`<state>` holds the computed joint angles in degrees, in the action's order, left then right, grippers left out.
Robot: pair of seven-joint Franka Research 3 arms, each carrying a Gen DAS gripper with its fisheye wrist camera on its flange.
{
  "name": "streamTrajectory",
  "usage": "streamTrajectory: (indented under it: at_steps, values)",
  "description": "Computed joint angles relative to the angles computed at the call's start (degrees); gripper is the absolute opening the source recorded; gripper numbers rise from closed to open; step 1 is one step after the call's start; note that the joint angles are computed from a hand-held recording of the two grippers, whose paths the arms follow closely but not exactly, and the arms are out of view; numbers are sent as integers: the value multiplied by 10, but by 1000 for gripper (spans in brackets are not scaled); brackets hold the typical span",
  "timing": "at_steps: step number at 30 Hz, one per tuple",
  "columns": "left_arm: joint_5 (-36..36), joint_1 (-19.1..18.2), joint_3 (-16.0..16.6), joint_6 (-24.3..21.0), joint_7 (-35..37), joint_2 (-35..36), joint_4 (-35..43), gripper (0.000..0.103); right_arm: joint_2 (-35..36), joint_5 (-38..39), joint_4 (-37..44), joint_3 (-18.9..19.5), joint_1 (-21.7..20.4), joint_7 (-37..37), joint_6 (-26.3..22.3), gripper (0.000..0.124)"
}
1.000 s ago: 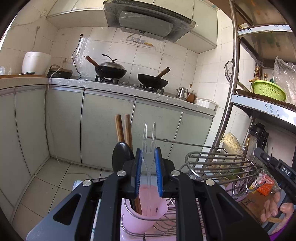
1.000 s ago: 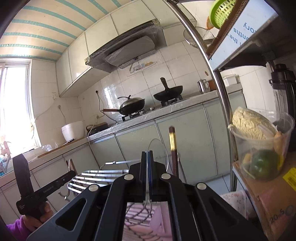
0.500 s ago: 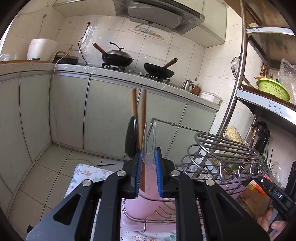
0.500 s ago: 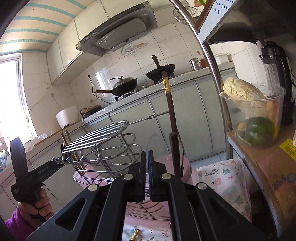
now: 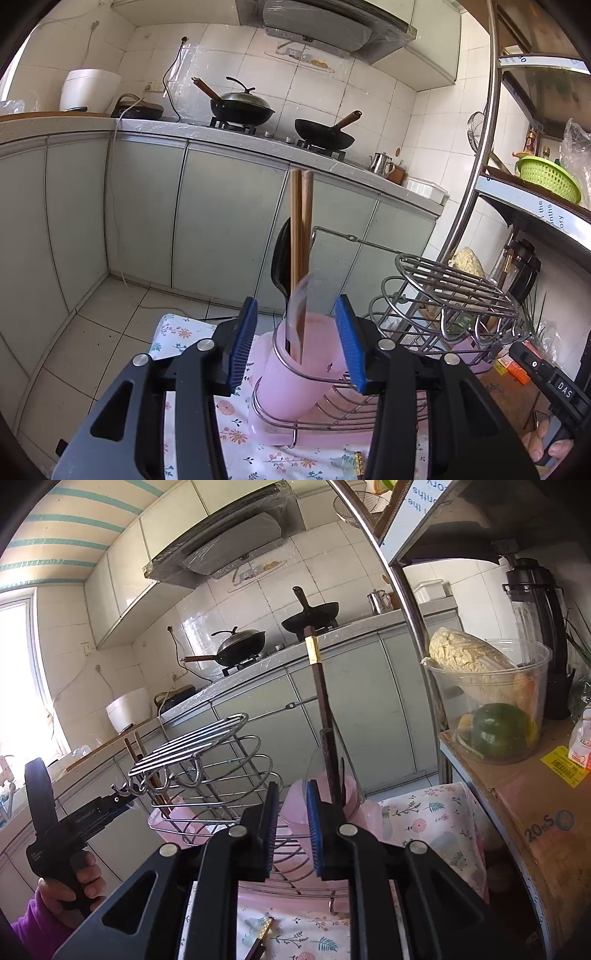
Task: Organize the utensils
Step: 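Lower the clear fork and spoon into the pink cup and open both tools, then grasp a dark gold-tipped chopstick with the left tool while the right grasps a dark chopstick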
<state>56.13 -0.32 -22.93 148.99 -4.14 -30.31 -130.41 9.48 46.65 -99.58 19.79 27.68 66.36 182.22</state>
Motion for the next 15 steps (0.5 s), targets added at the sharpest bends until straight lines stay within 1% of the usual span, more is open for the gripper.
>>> streamTrajectory:
  at_steps: [4,7,9,12,13,15]
  values:
    - [-12,-8,3,-3,3,-15,-14,44,-14,-10,-20,-15,6,24,-5,15]
    - [-25,-15,4,-8,15,-24,-23,44,-23,0,-31,-16,5,21,-15,15]
    - [-34,-18,3,-14,23,-30,-29,44,-28,-8,-38,-25,11,30,-20,15]
    - [-48,-23,1,-19,30,-38,-35,44,-36,8,-44,-26,13,17,-39,18]
    - [-53,-26,1,-21,32,-41,-38,44,-39,4,-47,-30,17,21,-45,18]
    - [-66,-33,2,-21,40,-44,-43,44,-43,-27,-56,-43,29,51,-51,20]
